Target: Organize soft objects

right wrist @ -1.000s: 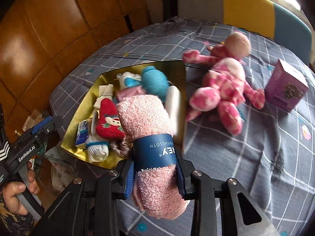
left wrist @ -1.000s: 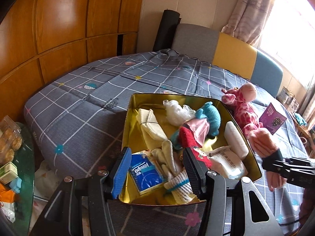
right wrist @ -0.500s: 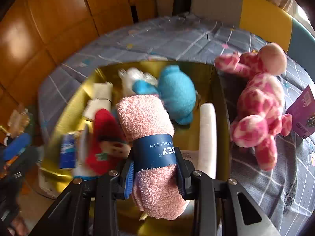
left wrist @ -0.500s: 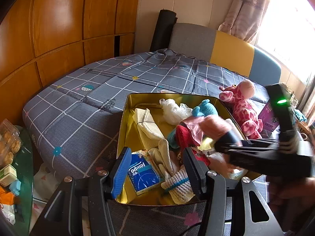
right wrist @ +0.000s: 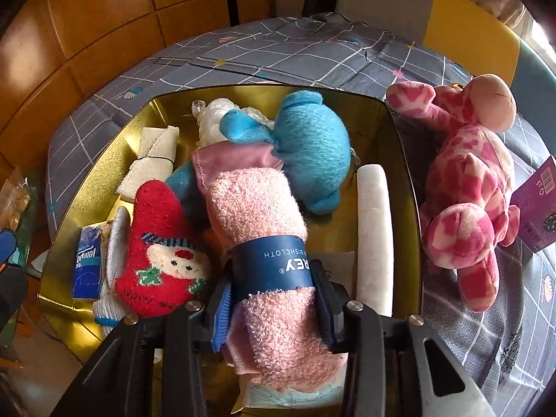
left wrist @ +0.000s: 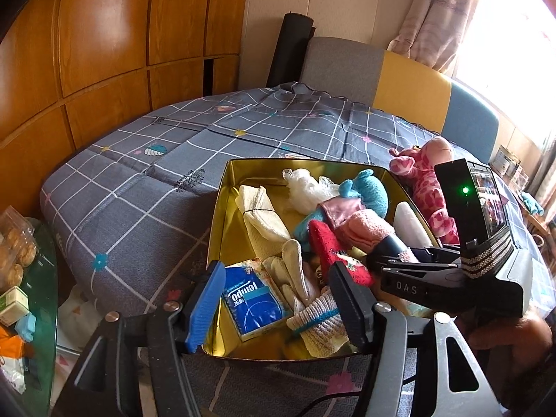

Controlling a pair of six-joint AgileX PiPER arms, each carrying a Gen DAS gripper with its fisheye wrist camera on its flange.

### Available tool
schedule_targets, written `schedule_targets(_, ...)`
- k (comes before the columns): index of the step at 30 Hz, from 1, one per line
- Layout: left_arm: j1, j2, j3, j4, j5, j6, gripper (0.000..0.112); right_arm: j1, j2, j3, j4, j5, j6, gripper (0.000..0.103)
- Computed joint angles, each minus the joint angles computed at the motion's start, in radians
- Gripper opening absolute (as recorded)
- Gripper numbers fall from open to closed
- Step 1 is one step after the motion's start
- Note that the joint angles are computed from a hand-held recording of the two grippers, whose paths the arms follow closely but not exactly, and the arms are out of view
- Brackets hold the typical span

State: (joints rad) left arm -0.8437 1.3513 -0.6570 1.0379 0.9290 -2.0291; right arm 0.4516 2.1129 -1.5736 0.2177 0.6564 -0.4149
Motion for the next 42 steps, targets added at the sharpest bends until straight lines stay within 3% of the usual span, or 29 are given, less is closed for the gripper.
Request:
schedule_targets(14,-0.026,0.013,-0.022,-0.003,0.032,0.004,0.070,-0.026,-0.068,0.086,0.101,-0.044,-0.071,0.047)
schedule_targets(22,-0.050,0.030,-0.043,-0.008,0.068,0.002,0.079,-0.043,-0.192,0.258,0.181,-0.200,-0.151,0.049)
schedule_targets(27,-0.086,0.054,-0.072,0.002,0.115,-0.010,0.086,-0.058,-0.293,0.410,0.191,-0.334,-0.143,0.049)
schedule_targets(33,-0.142,0.090,-0.119,0.013,0.176,-0.025,0.095,-0.093,-0.386,0.549,0.230,-0.439,-0.153,0.049)
schedule_targets(42,-0.201,0.132,-0.190,0.010,0.243,-0.005,0.099,-0.143,-0.454,0.625,0.464,-0.456,-0.387,0.049)
